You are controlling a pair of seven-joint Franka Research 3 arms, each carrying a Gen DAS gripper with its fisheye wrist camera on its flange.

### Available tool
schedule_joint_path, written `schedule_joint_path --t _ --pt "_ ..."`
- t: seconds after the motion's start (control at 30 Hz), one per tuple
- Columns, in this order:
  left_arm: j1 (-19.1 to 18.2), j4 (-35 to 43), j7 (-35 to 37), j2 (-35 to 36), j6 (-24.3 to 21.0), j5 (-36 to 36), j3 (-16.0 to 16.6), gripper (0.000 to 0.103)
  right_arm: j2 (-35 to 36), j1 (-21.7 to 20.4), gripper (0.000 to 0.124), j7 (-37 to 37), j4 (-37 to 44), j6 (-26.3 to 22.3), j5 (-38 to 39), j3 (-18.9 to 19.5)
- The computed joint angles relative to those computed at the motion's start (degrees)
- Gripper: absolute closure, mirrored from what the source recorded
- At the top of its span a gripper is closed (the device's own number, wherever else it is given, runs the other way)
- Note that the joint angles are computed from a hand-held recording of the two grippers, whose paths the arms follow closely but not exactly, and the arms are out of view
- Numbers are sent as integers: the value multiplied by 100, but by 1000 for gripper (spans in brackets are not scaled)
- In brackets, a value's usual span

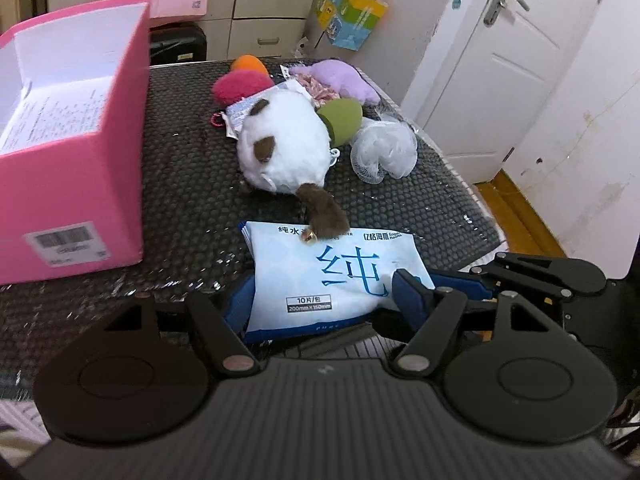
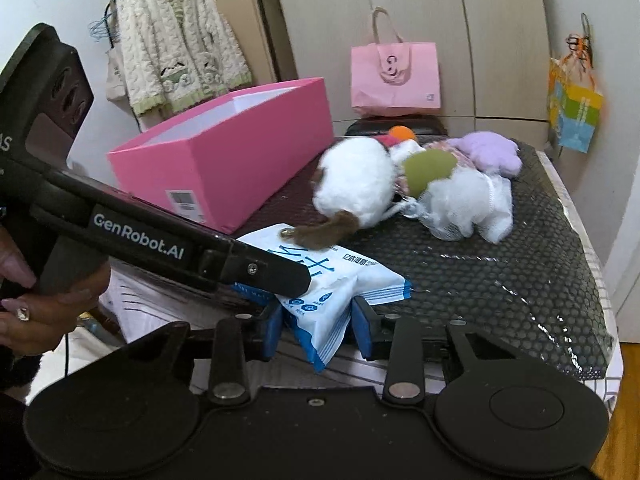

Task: Organize soft objects
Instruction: 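Carry the wet-wipes pack with the left gripper into the pink box and release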

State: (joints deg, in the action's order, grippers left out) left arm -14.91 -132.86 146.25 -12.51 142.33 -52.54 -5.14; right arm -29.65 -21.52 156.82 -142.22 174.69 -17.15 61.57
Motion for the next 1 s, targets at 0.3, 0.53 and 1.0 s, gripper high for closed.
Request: schedule_joint_path --t 0.3,0.53,1.0 --pt "345 34 -336 -408 -879 284 380 31 958 876 82 -393 864 -776 -401 -705" --pt "580 250 -21 -614 -1150 199 671 31 1549 546 82 -37 1805 -1185 -1569 -313" --pt "975 1627 -304 208 -637 176 583 28 4332 1284 81 242 4431 -2591 -4506 -473"
